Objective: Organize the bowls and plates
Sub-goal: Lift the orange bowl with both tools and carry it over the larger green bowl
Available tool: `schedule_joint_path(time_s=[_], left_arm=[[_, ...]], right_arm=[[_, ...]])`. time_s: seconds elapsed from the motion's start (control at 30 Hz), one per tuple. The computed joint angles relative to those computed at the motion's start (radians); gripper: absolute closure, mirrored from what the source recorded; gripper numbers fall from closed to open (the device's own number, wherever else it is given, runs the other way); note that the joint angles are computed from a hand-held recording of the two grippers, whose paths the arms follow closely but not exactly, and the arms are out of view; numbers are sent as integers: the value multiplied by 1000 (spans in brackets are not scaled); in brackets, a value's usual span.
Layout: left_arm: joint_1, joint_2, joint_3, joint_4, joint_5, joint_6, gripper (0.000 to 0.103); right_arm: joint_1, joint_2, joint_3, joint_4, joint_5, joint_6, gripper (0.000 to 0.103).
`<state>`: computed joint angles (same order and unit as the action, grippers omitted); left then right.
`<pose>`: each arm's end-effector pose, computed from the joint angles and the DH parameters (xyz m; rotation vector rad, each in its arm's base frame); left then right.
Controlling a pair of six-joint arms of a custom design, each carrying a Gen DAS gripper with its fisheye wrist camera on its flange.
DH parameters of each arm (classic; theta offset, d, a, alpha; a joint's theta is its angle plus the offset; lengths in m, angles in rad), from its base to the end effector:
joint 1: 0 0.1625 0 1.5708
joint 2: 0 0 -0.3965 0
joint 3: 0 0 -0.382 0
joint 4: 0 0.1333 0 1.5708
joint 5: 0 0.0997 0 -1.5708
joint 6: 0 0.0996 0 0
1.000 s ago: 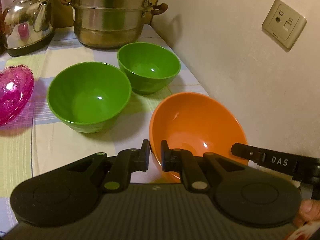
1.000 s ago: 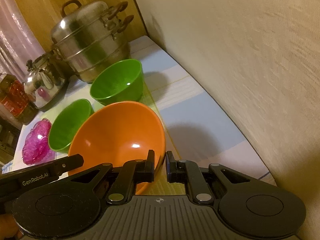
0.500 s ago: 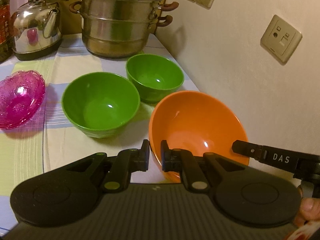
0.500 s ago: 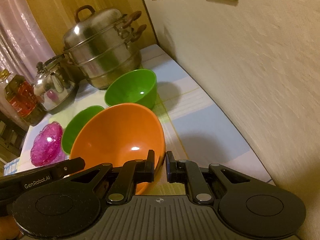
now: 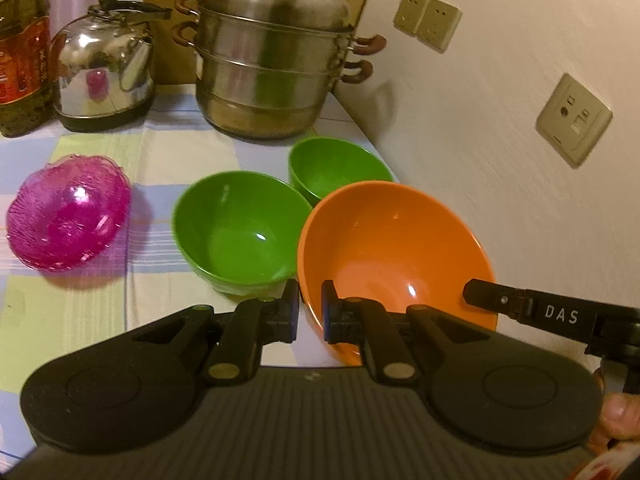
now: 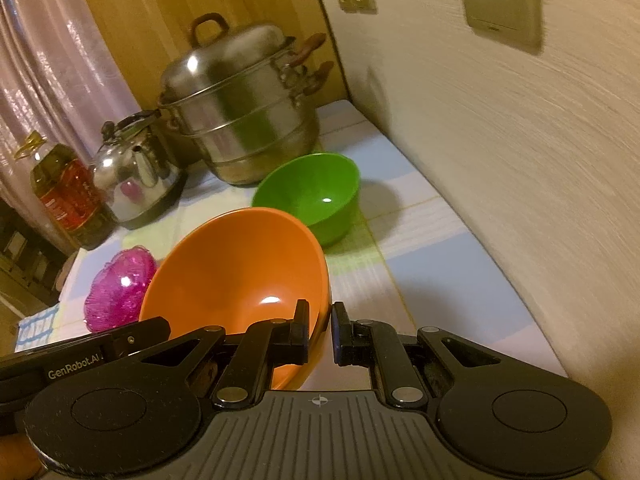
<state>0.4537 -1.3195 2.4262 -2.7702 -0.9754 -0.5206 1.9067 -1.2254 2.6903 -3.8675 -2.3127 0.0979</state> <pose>-0.2555 -0.3350 0.1321 0.7613 2.6081 -0.6948 0.1599 -0.2577 0.1800 -0.1208 -2.3609 1.1999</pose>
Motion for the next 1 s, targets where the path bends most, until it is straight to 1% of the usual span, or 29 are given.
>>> schedule_joint_path(time_s=[0.17, 0.33, 0.63, 0.8, 1.0], left_arm=[[28, -27, -18, 21, 19, 21, 93], [63, -28, -49, 24, 41, 64, 93], [138, 20, -126, -4, 71, 171, 93], [182, 50, -159, -16, 73, 206, 93], [227, 94, -187, -28, 71, 240, 93]], right_arm=[[15, 18, -53, 38, 14, -15, 92], [11, 42, -111, 77, 40, -26, 92], [-8, 92, -223, 145, 75, -56, 92], [-24, 129, -288, 176, 88, -88, 92], [-54, 177, -338, 195, 98, -111, 92]])
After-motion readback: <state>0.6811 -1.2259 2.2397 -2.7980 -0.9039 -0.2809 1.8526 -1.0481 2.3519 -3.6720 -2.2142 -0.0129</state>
